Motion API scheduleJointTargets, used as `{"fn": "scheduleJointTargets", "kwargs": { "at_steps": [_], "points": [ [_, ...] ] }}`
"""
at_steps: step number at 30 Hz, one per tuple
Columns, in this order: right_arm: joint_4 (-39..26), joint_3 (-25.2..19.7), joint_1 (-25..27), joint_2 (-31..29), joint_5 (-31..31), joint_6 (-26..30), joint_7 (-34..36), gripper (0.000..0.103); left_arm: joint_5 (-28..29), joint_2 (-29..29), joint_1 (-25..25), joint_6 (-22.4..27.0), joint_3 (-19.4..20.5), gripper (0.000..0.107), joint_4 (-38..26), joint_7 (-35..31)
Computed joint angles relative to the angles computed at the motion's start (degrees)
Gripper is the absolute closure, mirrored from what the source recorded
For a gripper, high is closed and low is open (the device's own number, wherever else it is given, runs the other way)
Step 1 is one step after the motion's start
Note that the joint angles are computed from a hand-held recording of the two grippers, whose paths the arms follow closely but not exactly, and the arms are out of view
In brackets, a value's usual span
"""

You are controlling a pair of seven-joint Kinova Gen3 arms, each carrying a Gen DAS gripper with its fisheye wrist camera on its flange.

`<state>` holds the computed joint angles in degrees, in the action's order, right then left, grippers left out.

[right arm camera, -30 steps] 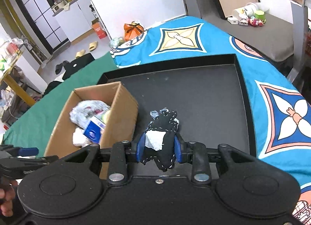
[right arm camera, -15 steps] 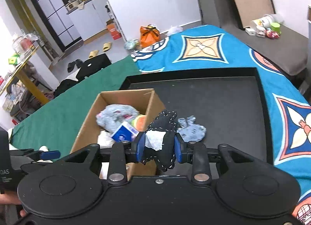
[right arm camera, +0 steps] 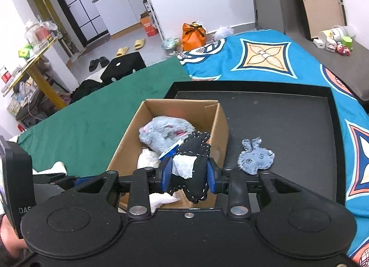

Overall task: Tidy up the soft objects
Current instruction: 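Lower the black plush into the box and open the right tool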

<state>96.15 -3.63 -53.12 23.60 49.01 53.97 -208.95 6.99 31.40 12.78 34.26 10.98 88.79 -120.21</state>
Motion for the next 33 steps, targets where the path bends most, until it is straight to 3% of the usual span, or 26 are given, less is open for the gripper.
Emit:
{"fn": "scheduleJointTargets", "kwargs": {
  "at_steps": [2,6,10,23,33],
  "points": [
    [-0.86,-0.15,0.35,0.53,-0.63,-0.10,0.91,0.071,0.70,0.41,-0.81,0.23,0.66,0.063,-0.19,-0.77],
    [-1.95,0.11,0.51,1.13,-1.54,-0.72,2.20,0.068,2.52,1.11,-2.34,0.97,1.82,0.089,-0.67,-2.53],
    [-2.27,0.67,0.50,1.27,-2.54,-1.03,2.30,0.063,3.17,1.01,-2.30,0.02,1.34,0.100,-0.20,-2.63],
    [1.13,0.44,0.27,-0.32,-3.49,0.80,-1.29,0.061,5.02,1.39,-3.31,1.66,1.56,0.100,-1.11,-3.56],
    [6.11,-0.61,1.17,-2.16,-2.14,-0.67,-6.31,0.059,2.84,0.68,-1.00,2.08,-0.13,0.097,-1.31,-1.42]
  ]
}}
